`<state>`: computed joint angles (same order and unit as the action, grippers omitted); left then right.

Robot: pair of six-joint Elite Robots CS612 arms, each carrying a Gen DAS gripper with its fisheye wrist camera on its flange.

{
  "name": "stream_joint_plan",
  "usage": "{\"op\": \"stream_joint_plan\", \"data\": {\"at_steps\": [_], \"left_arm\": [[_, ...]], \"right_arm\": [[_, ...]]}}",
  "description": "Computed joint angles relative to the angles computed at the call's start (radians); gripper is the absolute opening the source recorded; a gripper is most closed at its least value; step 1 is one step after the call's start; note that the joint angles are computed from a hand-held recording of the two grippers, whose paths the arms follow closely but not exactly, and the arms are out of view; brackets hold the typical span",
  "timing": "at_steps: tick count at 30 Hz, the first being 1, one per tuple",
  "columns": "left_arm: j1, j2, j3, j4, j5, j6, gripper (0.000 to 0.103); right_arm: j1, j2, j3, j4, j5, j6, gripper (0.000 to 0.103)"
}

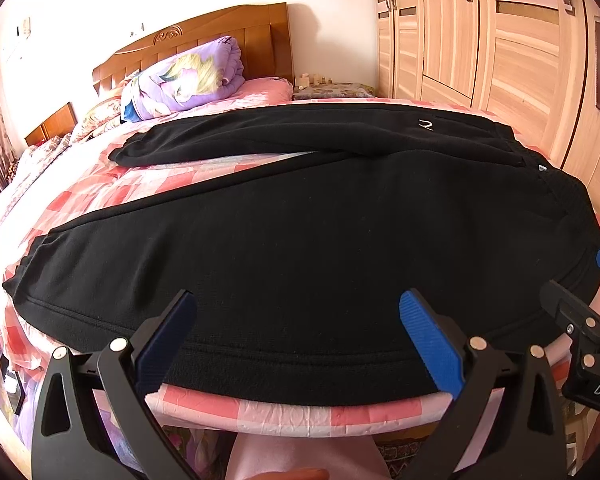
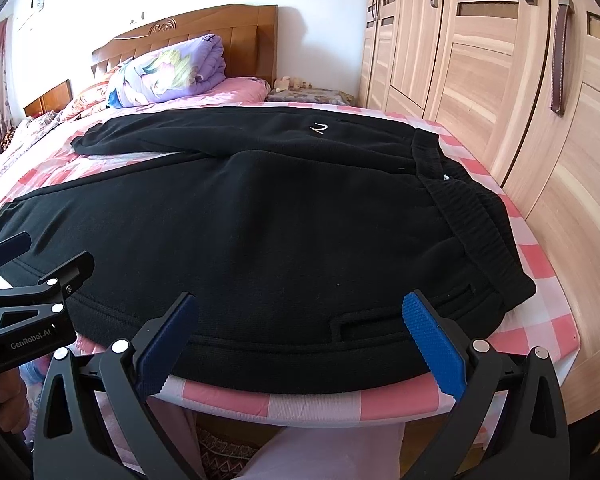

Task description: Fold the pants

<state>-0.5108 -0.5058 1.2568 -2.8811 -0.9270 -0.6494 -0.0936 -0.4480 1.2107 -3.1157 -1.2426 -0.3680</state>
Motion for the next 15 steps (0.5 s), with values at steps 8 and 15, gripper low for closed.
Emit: {"op": "stream_joint_plan", "data": {"at_steps": [8,15], "left_arm": [[0.001,0.002,0.002,0.002,0.000,-0.001,0.102],[0.000,0.006,-0.007,0.018,-0.001,-0.003,0.102]], "right_arm": [[-0.004,0.003,-0.010,0.025,0.008,0.000,0.099],[-0.005,0.004,-0.014,0.039,0.010,0.002,0.099]]}}
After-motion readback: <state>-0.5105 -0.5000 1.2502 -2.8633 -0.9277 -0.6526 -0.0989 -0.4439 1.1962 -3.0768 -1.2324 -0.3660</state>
